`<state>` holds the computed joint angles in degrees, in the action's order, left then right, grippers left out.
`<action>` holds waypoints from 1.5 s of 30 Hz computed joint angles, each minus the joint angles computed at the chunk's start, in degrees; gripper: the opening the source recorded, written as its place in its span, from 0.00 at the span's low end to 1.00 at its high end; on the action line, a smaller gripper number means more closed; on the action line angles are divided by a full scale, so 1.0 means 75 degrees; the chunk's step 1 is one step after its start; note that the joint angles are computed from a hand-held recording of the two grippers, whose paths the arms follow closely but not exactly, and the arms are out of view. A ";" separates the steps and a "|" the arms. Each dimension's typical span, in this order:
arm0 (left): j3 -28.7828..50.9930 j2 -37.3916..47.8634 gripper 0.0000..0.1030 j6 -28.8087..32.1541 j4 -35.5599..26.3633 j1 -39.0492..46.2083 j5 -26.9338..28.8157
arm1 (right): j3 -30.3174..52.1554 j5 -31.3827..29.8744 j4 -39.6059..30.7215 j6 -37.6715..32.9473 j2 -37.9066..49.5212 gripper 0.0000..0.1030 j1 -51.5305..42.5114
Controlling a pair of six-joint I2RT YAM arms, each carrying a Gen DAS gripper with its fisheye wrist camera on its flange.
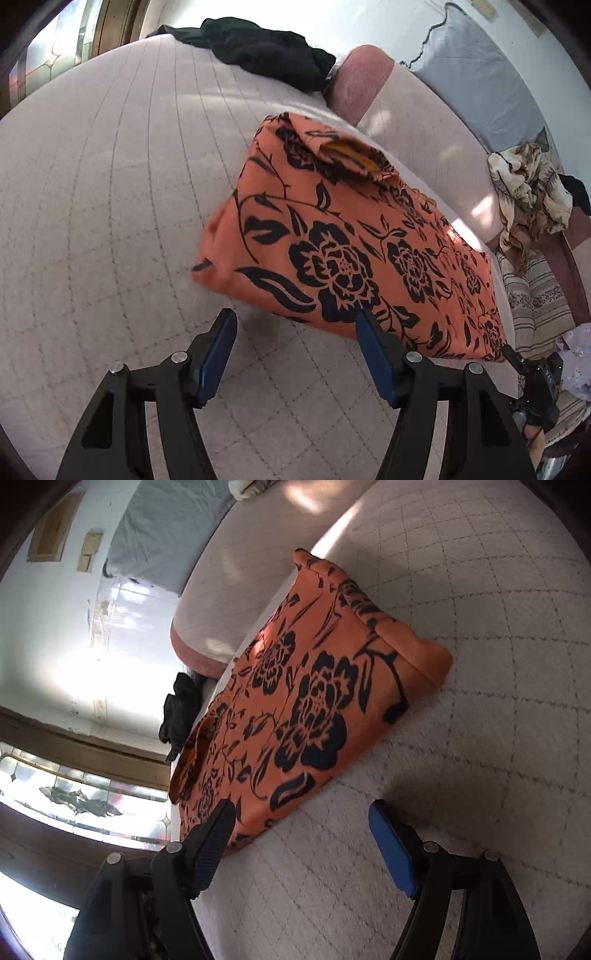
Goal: Fold small clothes
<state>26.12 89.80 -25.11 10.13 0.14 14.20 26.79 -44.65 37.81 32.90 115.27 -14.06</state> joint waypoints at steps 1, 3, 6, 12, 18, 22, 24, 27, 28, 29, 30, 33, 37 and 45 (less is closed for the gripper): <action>0.0078 0.0264 0.65 -0.0284 0.0229 -0.0155 -0.0286 | 0.0103 0.0203 0.0250 0.0376 0.0071 0.75 0.0094; 0.0195 0.0517 0.65 -0.0765 0.0621 -0.0380 -0.0848 | 0.0366 0.0601 0.0670 0.1127 0.0341 0.75 0.0239; 0.0659 0.0957 0.65 -0.1155 0.0645 -0.0471 -0.1160 | 0.0671 0.1170 0.1069 0.2146 0.0624 0.75 0.0398; 0.1759 0.1134 0.12 -0.0897 -0.0451 -0.0246 -0.0912 | 0.1839 0.1519 0.0317 0.2804 0.1184 0.18 0.0505; 0.1355 -0.1502 0.12 -0.0526 -0.1613 -0.0390 -0.1101 | 0.1680 0.1505 -0.1417 0.1446 -0.1131 0.16 0.0577; 0.0035 -0.3984 0.13 -0.0548 -0.2680 -0.0345 -0.0919 | 0.0619 0.1044 -0.2027 0.0926 -0.2804 0.16 0.0203; -0.0871 -0.4647 0.20 -0.0560 -0.2886 -0.0470 -0.1184 | -0.0201 0.0869 -0.2302 0.0249 -0.3385 0.20 -0.0129; -0.2164 -0.3514 0.24 -0.0246 -0.1746 0.0322 -0.0390 | -0.0839 0.0336 -0.2291 -0.0977 -0.2136 0.29 -0.1015; -0.2424 -0.3553 0.27 0.0041 -0.1515 0.1128 0.0499 | -0.0870 0.0388 -0.2418 -0.1329 -0.1552 0.32 -0.1366; -0.2335 -0.3975 0.31 0.0374 -0.2124 0.1552 0.0772 | -0.1030 -0.0291 -0.2215 -0.1652 -0.1123 0.32 -0.1982; -0.2125 -0.4463 0.46 0.0586 -0.2873 0.1593 0.0415 | -0.1086 -0.0737 -0.2456 -0.2137 -0.1078 0.36 -0.2516; -0.1953 -0.6061 0.56 0.1154 -0.4024 0.2055 -0.0148 | -0.1170 -0.0575 -0.4043 -0.3302 -0.2434 0.72 -0.3439; -0.1446 -0.5148 0.56 0.1861 -0.3841 0.2750 0.0423 | -0.0889 -0.0347 -0.5564 -0.4341 -0.3642 0.72 -0.4384; -0.1773 -0.4840 0.40 0.1551 -0.2896 0.1445 -0.0089 | -0.0666 -0.0891 -0.5231 -0.3219 -0.4671 0.72 -0.2772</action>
